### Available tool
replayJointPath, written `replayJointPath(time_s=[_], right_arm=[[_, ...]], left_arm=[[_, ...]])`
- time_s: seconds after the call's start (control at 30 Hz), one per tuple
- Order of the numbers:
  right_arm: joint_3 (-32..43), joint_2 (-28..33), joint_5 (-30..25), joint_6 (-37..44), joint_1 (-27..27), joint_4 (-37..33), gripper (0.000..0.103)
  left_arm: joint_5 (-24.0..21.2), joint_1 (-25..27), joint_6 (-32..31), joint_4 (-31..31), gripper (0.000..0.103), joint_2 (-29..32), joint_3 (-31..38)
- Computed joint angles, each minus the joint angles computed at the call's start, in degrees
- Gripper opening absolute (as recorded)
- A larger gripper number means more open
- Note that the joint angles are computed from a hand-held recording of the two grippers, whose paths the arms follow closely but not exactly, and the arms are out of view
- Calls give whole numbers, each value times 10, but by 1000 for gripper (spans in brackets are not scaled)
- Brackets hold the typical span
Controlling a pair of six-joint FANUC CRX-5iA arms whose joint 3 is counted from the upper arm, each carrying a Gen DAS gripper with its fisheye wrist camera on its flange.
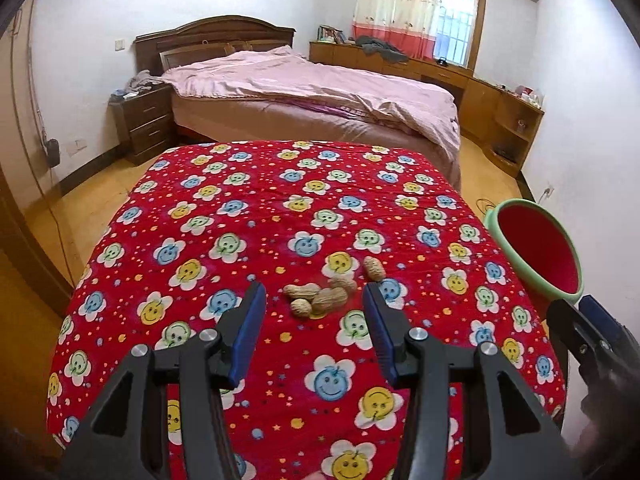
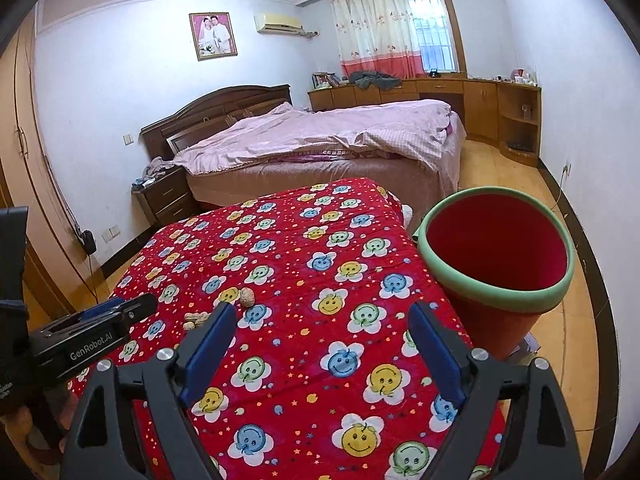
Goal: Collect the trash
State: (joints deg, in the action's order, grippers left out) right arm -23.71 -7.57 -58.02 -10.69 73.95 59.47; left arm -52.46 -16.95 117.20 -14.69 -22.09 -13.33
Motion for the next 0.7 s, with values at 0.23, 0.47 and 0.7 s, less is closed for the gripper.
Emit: replayJointPath(time_s=[0.23,0.47,0.7], right_arm=[[-5,4,-2,-15,4,11,89],[-6,5,0,-20,4,8,89],[-15,2,6,-33,0,14,89]], left_arm=[[1,-8,18,-23,50,-2,-5],[4,-14,26,-36,50,-1,-4],[3,-27,43,-57,50,4,3]])
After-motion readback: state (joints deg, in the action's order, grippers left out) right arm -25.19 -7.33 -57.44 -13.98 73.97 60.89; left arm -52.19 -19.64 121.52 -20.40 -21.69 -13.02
